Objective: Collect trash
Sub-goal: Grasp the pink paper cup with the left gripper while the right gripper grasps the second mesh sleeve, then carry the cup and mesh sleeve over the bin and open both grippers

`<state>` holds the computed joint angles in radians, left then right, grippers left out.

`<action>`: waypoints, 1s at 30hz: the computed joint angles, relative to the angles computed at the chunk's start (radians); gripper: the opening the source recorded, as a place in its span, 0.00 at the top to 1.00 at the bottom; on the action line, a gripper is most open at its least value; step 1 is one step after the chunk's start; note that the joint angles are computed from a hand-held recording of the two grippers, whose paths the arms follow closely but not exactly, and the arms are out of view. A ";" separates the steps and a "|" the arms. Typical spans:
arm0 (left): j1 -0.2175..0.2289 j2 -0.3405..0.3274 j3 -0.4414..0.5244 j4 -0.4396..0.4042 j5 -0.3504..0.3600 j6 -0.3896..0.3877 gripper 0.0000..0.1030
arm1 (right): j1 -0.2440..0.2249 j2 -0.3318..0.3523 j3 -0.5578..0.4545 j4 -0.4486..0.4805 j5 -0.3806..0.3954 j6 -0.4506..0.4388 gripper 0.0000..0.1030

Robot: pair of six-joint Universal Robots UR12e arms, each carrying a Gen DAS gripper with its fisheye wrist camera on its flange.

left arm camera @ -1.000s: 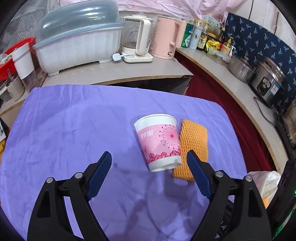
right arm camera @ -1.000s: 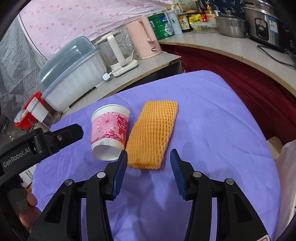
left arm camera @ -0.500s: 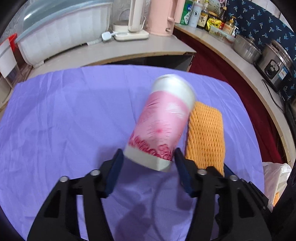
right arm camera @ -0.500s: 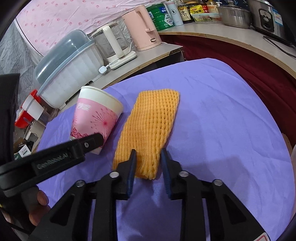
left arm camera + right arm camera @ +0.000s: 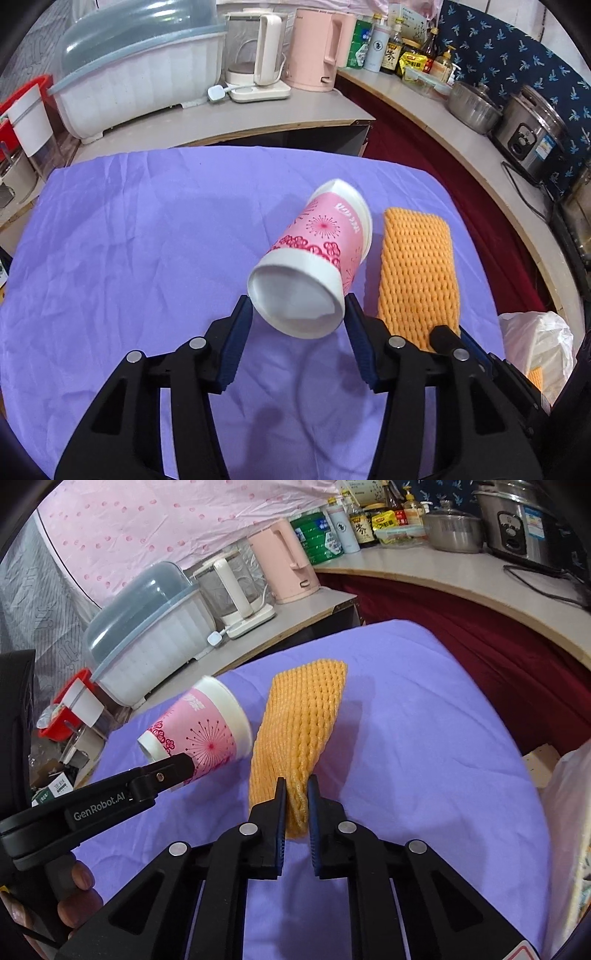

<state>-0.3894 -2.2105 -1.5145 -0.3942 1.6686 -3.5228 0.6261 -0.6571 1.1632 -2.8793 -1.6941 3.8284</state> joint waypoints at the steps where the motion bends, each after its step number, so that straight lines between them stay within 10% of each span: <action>1: -0.004 0.008 -0.007 0.005 -0.001 0.001 0.53 | 0.001 -0.009 0.012 -0.008 -0.006 0.003 0.89; 30: -0.214 0.089 -0.002 0.062 -0.003 0.086 0.53 | -0.006 -0.375 0.579 -0.287 -0.269 0.178 0.89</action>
<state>-0.6031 -2.1215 -1.5161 -0.3323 1.6653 -3.4369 0.6199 -1.0321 1.7427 -3.1659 -1.9630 4.0059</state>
